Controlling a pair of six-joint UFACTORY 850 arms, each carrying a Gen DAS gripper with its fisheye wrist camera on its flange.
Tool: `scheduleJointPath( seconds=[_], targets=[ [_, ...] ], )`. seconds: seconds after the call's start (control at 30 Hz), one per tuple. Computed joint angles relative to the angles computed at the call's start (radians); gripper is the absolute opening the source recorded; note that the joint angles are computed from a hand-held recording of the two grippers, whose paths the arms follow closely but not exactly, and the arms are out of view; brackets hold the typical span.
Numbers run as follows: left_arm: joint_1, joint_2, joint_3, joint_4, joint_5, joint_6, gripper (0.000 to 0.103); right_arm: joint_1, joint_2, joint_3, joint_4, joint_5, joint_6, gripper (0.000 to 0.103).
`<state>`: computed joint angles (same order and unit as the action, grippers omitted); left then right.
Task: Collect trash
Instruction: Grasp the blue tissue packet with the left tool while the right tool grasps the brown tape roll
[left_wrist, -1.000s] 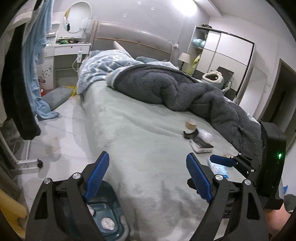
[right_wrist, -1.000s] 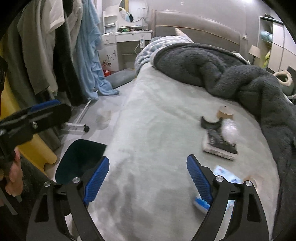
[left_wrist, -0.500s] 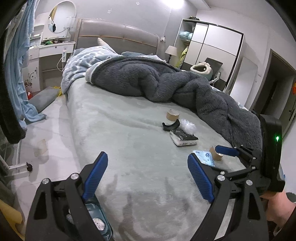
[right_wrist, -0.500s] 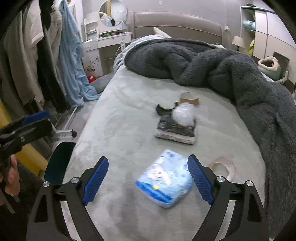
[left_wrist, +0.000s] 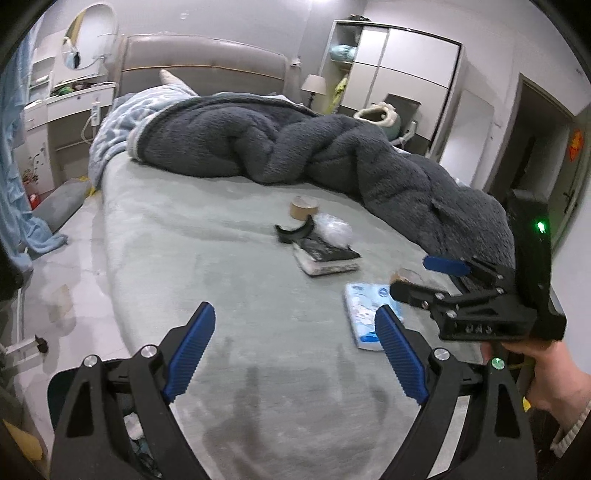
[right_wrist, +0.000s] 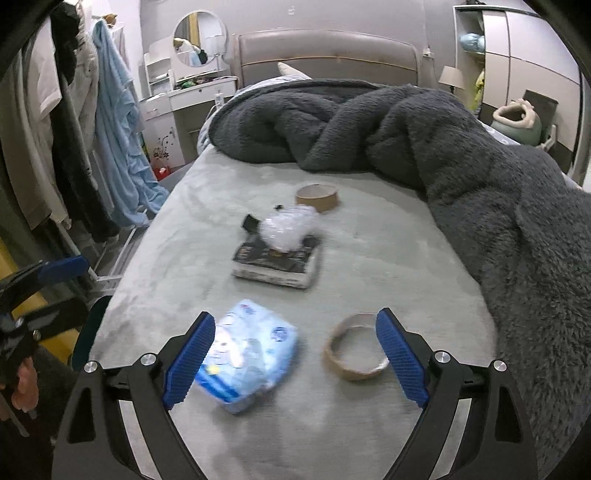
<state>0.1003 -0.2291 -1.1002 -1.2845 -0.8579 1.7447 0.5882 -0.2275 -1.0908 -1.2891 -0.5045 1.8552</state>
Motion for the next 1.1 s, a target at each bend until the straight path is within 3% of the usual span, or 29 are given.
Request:
scheduleJointPath(
  seconds=[0.57, 0.83, 1.0, 1.1],
  targets=[
    [-0.083, 0.021, 0.070, -0.028, 0.019, 0.104, 0.092, -0.068, 0.010, 0.072, -0.093, 0.058, 0.160, 0.090],
    [-0.121, 0.004, 0.076, -0.017, 0.034, 0.096, 0.092, -0.059, 0.002, 0.057, -0.038, 0.028, 0.040, 0.089],
    [-0.139, -0.004, 0.078, -0.003, 0.047, 0.085, 0.092, -0.063, -0.010, 0.048, 0.037, 0.034, -0.063, 0.078],
    [-0.150, -0.006, 0.078, 0.007, 0.062, 0.076, 0.092, -0.071, -0.014, 0.048, 0.080, 0.046, -0.108, 0.065]
  ],
)
